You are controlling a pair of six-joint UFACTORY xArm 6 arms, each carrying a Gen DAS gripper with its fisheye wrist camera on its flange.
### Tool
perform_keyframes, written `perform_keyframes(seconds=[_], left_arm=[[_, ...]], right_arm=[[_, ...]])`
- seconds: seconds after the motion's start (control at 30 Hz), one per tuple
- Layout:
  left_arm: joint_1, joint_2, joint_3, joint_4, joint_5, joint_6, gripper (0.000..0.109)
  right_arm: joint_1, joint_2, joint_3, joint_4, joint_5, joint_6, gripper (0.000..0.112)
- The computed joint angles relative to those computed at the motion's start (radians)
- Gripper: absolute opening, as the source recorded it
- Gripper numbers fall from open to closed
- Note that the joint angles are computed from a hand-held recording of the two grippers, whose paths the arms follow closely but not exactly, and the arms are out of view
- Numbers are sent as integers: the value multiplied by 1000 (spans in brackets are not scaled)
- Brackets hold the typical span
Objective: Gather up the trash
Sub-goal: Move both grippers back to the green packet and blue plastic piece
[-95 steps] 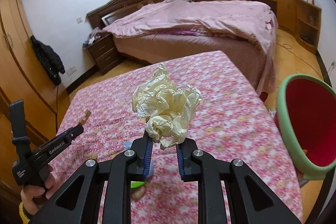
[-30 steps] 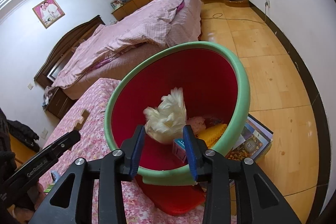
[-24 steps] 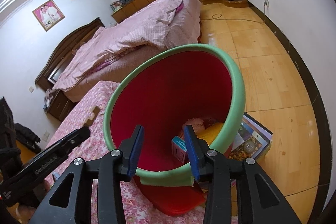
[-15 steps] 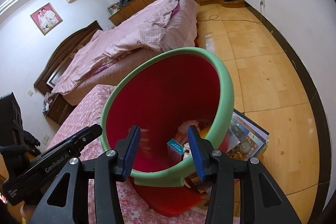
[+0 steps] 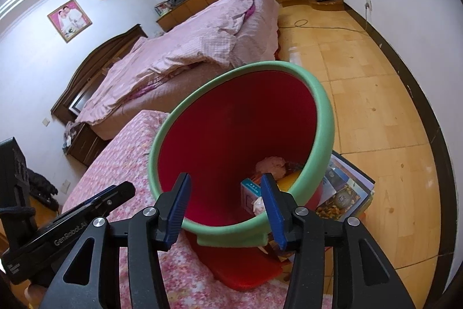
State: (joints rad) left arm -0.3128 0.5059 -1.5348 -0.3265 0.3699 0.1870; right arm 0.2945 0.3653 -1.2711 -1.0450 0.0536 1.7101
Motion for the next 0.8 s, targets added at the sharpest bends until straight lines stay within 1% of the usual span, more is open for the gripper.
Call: perform_keyframes(seconds=[0.07, 0.33, 0.43, 0.8], left_arm=[[12, -33, 43, 4, -15, -9, 39], [61, -164, 215, 65, -77, -91, 40], [92, -200, 263, 112, -90, -140, 40], [205, -311, 421, 186, -140, -247, 40]], right_arm=[[10, -4, 0, 0, 3, -3, 55], [59, -11, 0, 73, 11, -95, 56], [75, -12, -5, 82, 15, -112, 56], [144, 13, -36, 205, 35, -256, 56]])
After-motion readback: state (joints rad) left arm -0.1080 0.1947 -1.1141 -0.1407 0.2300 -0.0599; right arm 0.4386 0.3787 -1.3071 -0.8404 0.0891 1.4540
